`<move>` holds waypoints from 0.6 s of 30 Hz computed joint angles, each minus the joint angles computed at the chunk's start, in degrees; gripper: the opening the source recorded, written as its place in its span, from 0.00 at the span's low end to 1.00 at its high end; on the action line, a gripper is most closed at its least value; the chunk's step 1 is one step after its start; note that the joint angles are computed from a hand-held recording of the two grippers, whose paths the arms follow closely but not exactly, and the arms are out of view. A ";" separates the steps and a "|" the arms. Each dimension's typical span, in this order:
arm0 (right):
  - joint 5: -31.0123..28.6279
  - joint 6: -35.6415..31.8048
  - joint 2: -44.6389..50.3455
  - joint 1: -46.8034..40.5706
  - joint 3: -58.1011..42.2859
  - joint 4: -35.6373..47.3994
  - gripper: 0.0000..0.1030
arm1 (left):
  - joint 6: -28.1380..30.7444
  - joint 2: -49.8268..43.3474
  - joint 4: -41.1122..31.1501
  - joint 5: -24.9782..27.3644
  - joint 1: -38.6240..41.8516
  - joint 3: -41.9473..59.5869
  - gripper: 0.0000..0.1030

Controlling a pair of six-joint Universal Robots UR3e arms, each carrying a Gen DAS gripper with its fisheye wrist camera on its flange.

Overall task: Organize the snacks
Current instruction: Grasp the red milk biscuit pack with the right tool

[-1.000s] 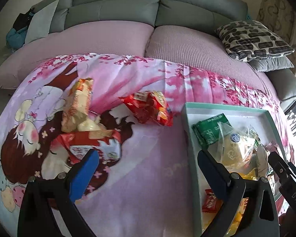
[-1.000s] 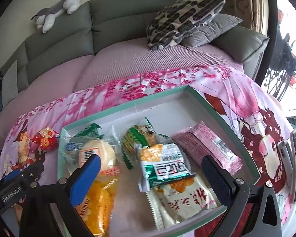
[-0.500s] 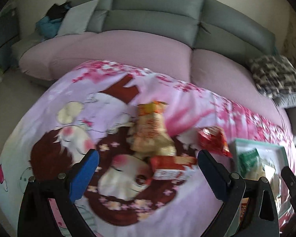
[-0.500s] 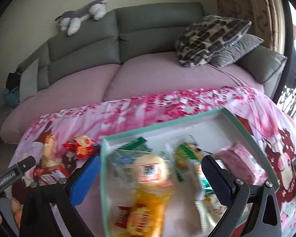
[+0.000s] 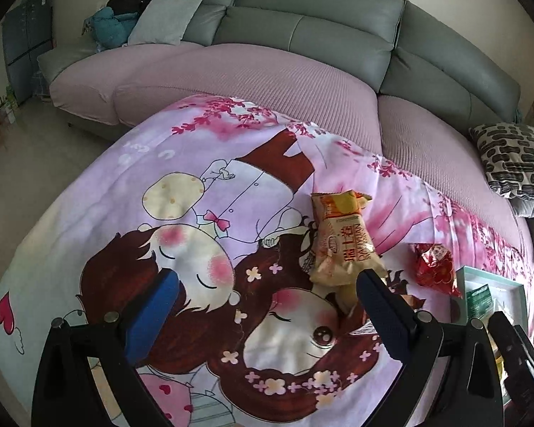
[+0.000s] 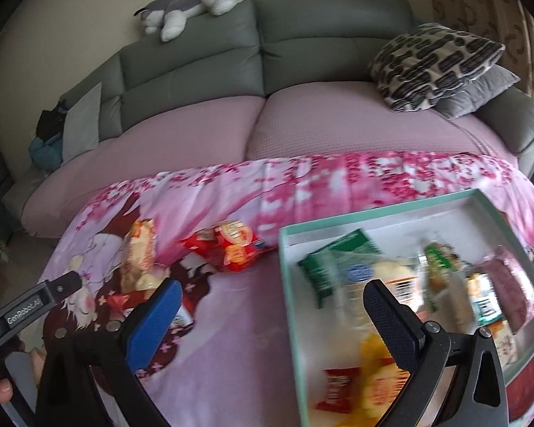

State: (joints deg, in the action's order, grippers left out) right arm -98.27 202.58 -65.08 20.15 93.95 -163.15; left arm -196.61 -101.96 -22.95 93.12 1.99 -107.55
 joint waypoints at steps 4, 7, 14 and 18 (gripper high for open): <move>0.26 0.48 3.67 2.22 -4.37 1.73 1.00 | 0.85 0.01 0.49 -1.57 1.71 -0.91 0.97; 0.38 0.26 6.29 3.84 -7.81 3.50 1.00 | 1.23 -0.11 0.91 -2.92 3.09 -1.64 0.97; 0.83 -0.64 12.65 6.92 -16.11 7.94 1.00 | 1.67 -1.24 1.20 -5.05 5.45 -2.48 0.97; 0.91 -1.72 15.47 8.31 -20.05 10.03 1.00 | 2.11 -2.53 0.82 -6.18 6.07 -2.14 0.97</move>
